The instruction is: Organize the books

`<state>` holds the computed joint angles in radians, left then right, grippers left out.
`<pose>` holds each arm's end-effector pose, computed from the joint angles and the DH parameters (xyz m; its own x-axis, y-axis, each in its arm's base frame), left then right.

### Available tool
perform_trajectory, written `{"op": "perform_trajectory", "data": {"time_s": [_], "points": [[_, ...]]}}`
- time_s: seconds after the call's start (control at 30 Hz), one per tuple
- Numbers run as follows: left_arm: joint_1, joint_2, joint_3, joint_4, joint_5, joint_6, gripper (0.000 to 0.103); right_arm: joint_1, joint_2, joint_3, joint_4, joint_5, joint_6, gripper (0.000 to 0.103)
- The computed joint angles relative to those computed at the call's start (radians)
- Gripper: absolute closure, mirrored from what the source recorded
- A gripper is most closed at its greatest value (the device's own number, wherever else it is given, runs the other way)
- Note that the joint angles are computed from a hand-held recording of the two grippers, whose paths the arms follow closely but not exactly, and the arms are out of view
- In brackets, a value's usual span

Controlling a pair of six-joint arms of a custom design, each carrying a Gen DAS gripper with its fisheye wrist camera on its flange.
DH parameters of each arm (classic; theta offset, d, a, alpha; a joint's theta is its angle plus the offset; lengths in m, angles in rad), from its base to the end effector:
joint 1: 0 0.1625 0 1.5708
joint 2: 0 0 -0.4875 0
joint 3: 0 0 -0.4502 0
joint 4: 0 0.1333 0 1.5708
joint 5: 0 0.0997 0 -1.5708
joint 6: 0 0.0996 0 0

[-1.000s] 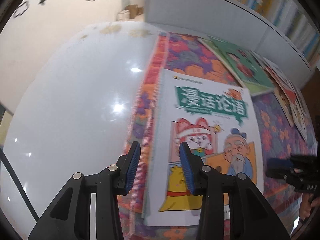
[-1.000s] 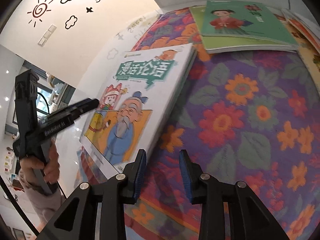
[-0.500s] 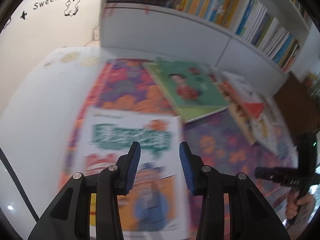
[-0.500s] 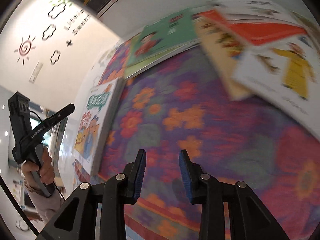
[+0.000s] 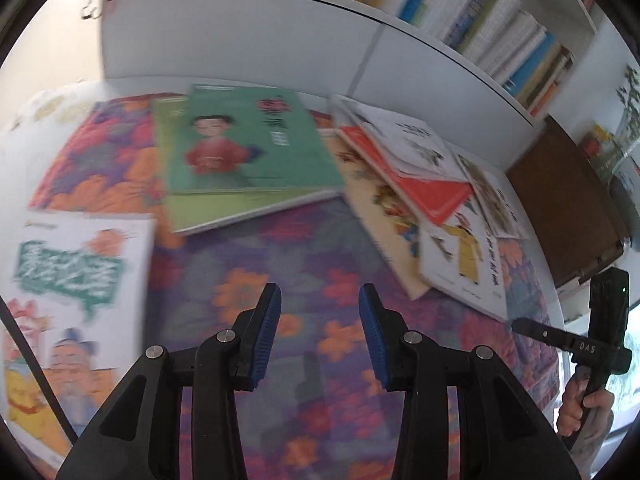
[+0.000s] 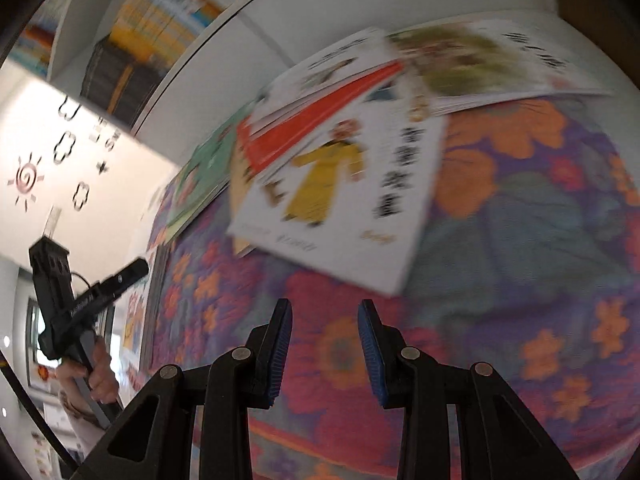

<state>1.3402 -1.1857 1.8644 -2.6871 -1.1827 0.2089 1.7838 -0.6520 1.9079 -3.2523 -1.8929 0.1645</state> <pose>0.0149 -0.6845 0.2904 -0.8745 0.2371 -0.4232 0.3970 0.8511 -0.3435 0.2383 -0.6204 -0.0146 -0.9734 0.0740 0.2168 -0.0336 0.8901 -0.4545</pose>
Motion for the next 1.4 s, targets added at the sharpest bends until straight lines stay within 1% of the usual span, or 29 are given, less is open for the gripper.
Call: {"op": "perform_trajectory", "data": {"time_s": [0.1, 0.2, 0.3, 0.33, 0.4, 0.47, 0.53, 0.57, 0.63, 0.67, 0.73, 0.8, 0.97, 1.03, 1.17, 1.27, 1.3, 1.33, 1.4], "points": [[-0.025, 0.046, -0.016, 0.012, -0.002, 0.002, 0.065, -0.02, -0.011, 0.018, -0.047, 0.006, -0.002, 0.07], [-0.041, 0.102, -0.048, 0.026, -0.002, -0.028, 0.065, -0.033, -0.006, 0.023, -0.084, 0.006, -0.019, 0.07], [-0.059, 0.147, -0.044, -0.079, 0.013, 0.0, 0.065, -0.053, 0.007, 0.022, -0.125, 0.033, -0.028, 0.07], [-0.063, 0.159, -0.041, -0.116, 0.007, 0.022, 0.065, -0.06, 0.021, 0.019, -0.162, 0.047, -0.036, 0.07], [-0.066, 0.18, -0.037, -0.169, -0.022, 0.053, 0.065, -0.073, 0.043, 0.016, -0.229, 0.078, -0.056, 0.07], [-0.06, 0.199, -0.045, -0.171, -0.07, 0.058, 0.065, -0.092, 0.069, 0.02, -0.325, 0.124, -0.091, 0.068], [-0.046, 0.218, -0.055, -0.173, -0.132, 0.051, 0.065, -0.104, 0.081, 0.032, -0.384, 0.162, -0.121, 0.067], [-0.04, 0.226, -0.055, -0.182, -0.15, 0.054, 0.063, -0.104, 0.079, 0.035, -0.387, 0.168, -0.122, 0.065], [-0.039, 0.239, -0.048, -0.215, -0.138, 0.082, 0.062, -0.104, 0.08, 0.036, -0.391, 0.176, -0.123, 0.064], [-0.036, 0.244, -0.049, -0.21, -0.143, 0.098, 0.06, -0.104, 0.081, 0.037, -0.393, 0.177, -0.122, 0.064], [-0.024, 0.242, -0.03, -0.26, -0.186, 0.122, 0.058, -0.105, 0.082, 0.036, -0.393, 0.182, -0.121, 0.063], [-0.019, 0.242, -0.025, -0.277, -0.201, 0.125, 0.058, -0.108, 0.081, 0.037, -0.392, 0.191, -0.119, 0.063], [-0.026, 0.244, -0.017, -0.295, -0.182, 0.141, 0.058, -0.117, 0.078, 0.047, -0.394, 0.213, -0.121, 0.063], [-0.026, 0.244, -0.019, -0.294, -0.185, 0.141, 0.058, -0.115, 0.079, 0.046, -0.396, 0.205, -0.125, 0.063], [-0.015, 0.24, -0.022, -0.286, -0.212, 0.128, 0.058, -0.108, 0.081, 0.045, -0.397, 0.186, -0.131, 0.063], [-0.023, 0.239, -0.013, -0.297, -0.197, 0.145, 0.058, -0.106, 0.081, 0.044, -0.395, 0.181, -0.133, 0.063], [-0.03, 0.238, -0.008, -0.294, -0.183, 0.166, 0.058, -0.103, 0.081, 0.042, -0.392, 0.175, -0.133, 0.065], [-0.035, 0.238, -0.005, -0.297, -0.171, 0.177, 0.058, -0.096, 0.084, 0.039, -0.394, 0.15, -0.135, 0.069], [-0.046, 0.237, 0.001, -0.299, -0.152, 0.209, 0.058, -0.089, 0.088, 0.038, -0.408, 0.125, -0.138, 0.071]]}}
